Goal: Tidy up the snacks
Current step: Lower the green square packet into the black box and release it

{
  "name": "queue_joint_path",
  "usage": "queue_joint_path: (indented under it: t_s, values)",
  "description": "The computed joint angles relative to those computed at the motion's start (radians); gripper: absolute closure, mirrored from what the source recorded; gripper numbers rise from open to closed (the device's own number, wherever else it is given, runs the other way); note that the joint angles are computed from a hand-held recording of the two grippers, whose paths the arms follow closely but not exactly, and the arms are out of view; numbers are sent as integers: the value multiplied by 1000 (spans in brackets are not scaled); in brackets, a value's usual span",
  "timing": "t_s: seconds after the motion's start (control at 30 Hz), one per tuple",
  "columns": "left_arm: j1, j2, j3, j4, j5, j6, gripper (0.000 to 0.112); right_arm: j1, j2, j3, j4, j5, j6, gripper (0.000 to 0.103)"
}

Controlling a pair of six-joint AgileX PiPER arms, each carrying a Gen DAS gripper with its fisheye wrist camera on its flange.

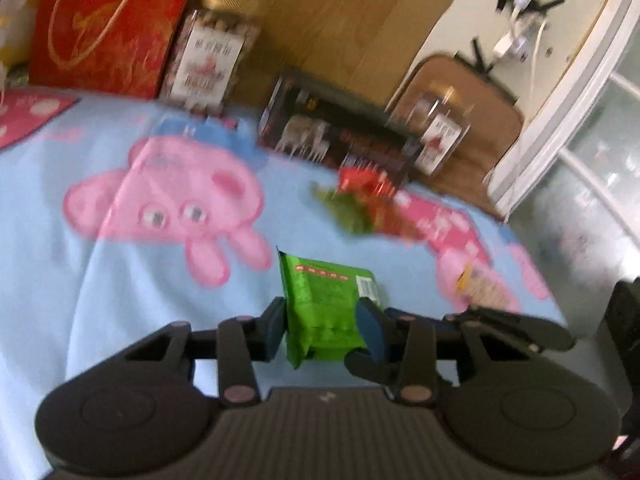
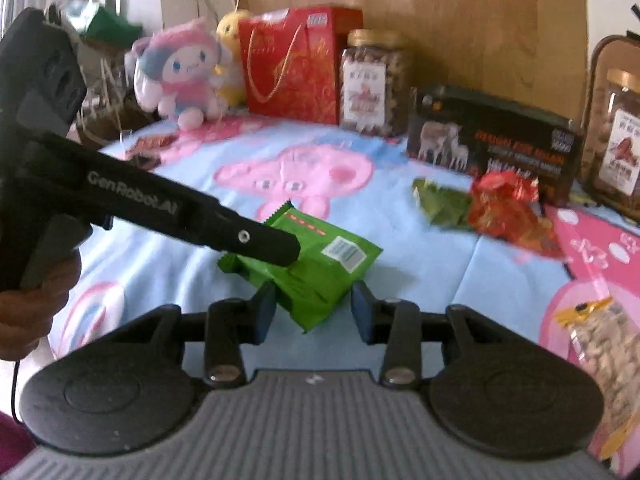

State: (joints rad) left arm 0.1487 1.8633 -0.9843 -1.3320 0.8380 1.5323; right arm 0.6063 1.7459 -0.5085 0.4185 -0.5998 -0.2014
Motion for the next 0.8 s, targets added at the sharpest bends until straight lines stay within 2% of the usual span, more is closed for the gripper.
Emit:
queue_joint_path:
  t_s: [0.07, 0.13, 0.27, 0.33, 0.43, 0.53, 0.63, 0.7, 0.73, 0.8]
  values:
    - [-2, -11, -37, -22, 34, -3, 74, -13, -31, 9, -9, -35, 2, 59]
    - [-30, -14, -103, -30, 33, -32, 74, -26, -50, 3, 1, -74, -37, 59]
    - [-123, 6, -240, -74, -51, -51, 74, -92, -50, -81, -1, -102, -148, 59]
    - [-183, 73, -375, -48, -112, -120, 74, -148, -24, -150, -29, -96, -166, 59]
    - [-255, 213, -613, 55, -181, -289, 74, -247, 41, -293, -96, -27, -124, 59]
    - [-312, 378, -895, 263, -216, -562, 72, -336, 133, -474, -157, 98, -42, 59]
    - [-343, 542, -1177, 490, -174, -849, 72, -383, 237, -650, -156, 214, -43, 59]
    - [-352, 646, -1359, 616, -110, -1006, 72, -407, 287, -730, -190, 284, -15, 59]
    - [-355, 683, -1419, 654, -93, -1054, 72, -417, 306, -756, -231, 310, 25, 57]
    - [-358, 706, -1445, 677, -103, -1071, 74, -422, 328, -768, -277, 292, 60, 57]
